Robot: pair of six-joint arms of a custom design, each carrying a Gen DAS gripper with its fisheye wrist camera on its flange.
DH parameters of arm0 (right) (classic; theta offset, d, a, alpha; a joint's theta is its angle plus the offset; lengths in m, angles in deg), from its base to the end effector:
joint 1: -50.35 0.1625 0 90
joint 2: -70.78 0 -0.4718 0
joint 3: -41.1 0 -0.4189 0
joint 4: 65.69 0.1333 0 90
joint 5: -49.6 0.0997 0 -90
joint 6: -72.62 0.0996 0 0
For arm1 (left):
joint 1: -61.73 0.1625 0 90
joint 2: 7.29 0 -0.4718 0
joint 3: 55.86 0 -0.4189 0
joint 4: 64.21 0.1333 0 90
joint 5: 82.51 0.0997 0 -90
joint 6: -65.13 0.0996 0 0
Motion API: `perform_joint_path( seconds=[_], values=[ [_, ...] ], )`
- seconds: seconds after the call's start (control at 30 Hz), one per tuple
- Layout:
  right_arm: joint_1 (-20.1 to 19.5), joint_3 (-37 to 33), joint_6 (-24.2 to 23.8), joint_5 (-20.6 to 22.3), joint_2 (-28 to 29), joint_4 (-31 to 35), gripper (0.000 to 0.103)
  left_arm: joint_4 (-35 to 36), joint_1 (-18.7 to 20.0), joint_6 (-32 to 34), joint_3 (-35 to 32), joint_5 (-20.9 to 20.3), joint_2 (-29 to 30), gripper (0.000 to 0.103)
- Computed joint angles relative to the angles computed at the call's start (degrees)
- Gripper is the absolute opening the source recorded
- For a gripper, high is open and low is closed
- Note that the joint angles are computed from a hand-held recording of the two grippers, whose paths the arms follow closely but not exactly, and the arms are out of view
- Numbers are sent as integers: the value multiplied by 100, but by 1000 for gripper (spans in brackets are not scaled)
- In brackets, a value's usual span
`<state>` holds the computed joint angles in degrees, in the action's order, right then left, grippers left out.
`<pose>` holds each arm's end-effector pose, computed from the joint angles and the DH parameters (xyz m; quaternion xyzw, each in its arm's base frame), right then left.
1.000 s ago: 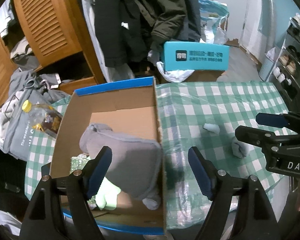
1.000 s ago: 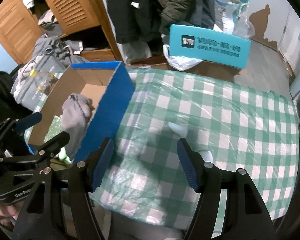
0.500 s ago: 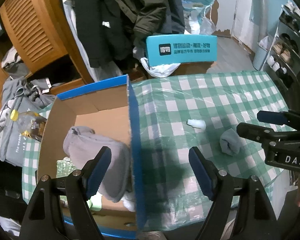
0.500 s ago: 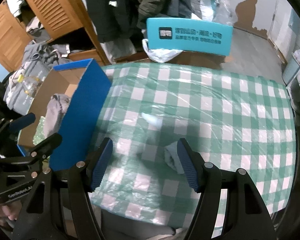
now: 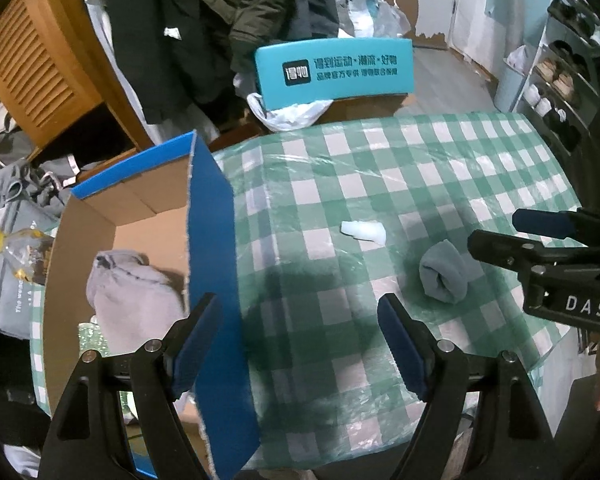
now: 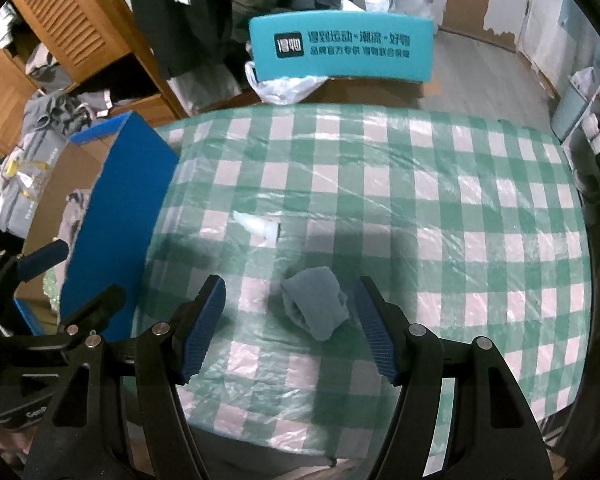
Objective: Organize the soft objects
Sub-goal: 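Move both open tools back over the table toward the small grey sock, then close the right tool on the small grey sock and lift it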
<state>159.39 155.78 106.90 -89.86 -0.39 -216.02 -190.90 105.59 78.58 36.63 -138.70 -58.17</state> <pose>0.2405 -0.5203 0.2875 -0.1798 -0.8825 0.3044 0.3102 -0.3762 -0.6233 0.1594 0.4858 0.8233 -0.0424 0.2903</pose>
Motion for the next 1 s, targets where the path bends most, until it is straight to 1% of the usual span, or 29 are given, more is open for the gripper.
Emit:
perform_joint_path(
  seconds=[0.2, 0.43, 0.83, 1.0],
  values=[
    [-160, 66, -15, 125, -23, 64, 67, 182, 21, -134, -56, -28, 138, 81],
    [-385, 141, -28, 284, 15, 135, 67, 311, 33, -139, -56, -38, 263, 82],
    [-751, 196, -218, 595, 151, 120, 67, 531, 97, -274, -91, 36, 488, 82],
    [-854, 199, -218, 632, 203, 119, 67, 518, 103, -243, -79, 71, 554, 82]
  ],
)
